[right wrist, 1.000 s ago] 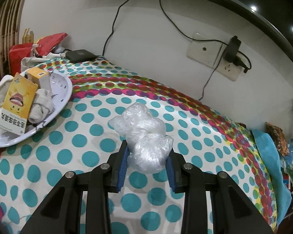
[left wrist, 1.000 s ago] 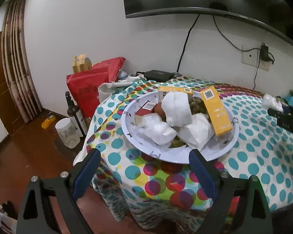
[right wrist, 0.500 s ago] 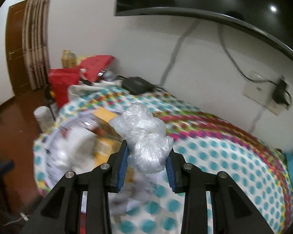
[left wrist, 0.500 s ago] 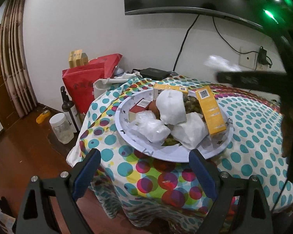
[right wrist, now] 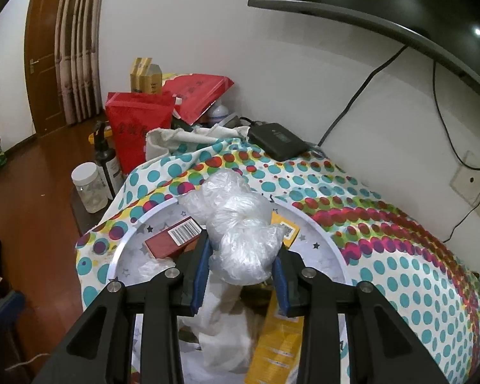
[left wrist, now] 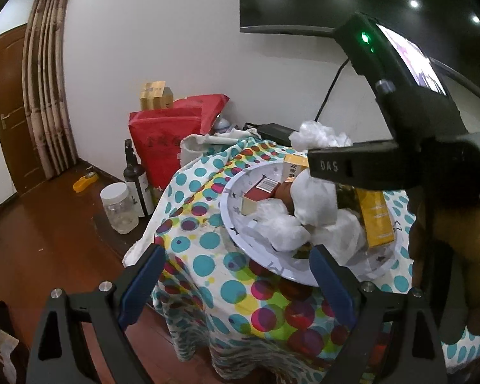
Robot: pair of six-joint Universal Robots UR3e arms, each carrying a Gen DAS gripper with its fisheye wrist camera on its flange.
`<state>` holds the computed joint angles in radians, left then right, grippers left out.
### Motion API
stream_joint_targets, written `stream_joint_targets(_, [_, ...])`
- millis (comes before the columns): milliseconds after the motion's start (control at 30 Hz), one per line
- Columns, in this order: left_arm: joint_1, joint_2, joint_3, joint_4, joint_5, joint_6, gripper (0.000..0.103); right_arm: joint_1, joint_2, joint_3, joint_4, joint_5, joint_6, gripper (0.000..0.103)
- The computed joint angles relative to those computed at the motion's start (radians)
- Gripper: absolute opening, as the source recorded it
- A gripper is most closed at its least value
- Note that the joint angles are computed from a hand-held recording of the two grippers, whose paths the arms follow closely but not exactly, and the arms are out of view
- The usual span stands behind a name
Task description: Organize objects
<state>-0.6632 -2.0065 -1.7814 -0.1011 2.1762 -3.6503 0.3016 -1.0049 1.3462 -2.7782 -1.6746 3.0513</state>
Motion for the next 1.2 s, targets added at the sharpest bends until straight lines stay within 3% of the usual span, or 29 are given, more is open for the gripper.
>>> stream_joint_targets(133, [0.008,0.001,0.004,-0.015,-0.012,-0.011,0.094,-0.021,0.011,-0.002,0.017,0.043,0.025,0.040])
stream_joint_targets(200, [0.004,-0.004,0.010,-0.012,-0.006,-0.009,0.094,-0.024,0.007,0.011,0.000,0.034,0.042,0.059])
stream_joint_targets(233, [0.003,-0.005,0.013,-0.011,-0.004,-0.006,0.094,-0.024,0.003,0.019,-0.009,0.024,0.053,0.079])
stream_joint_targets(267, [0.001,-0.008,0.014,-0.006,-0.005,-0.002,0.094,-0.019,-0.004,0.029,-0.021,0.006,0.057,0.085])
stream_joint_targets(333, [-0.007,-0.008,0.018,-0.015,-0.001,0.000,0.094,0.001,-0.033,0.075,-0.088,-0.054,0.054,0.088])
stream_joint_targets(467, [-0.024,0.037,-0.017,-0.012,0.009,-0.027,0.094,0.054,-0.097,0.123,-0.086,-0.215,0.072,0.098])
stream_joint_targets(700, [-0.099,0.124,-0.007,-0.156,0.129,-0.115,0.095,0.058,-0.330,0.387,-0.137,-0.245,0.145,0.099])
stream_joint_targets(1000, [-0.284,0.243,0.059,-0.414,0.306,-0.230,0.095,0.128,-0.515,0.470,-0.057,-0.252,0.243,0.099])
stream_joint_targets(1200, [-0.354,0.296,0.098,-0.540,0.350,-0.305,0.095,0.158,-0.645,0.552,-0.038,-0.242,0.299,0.099])
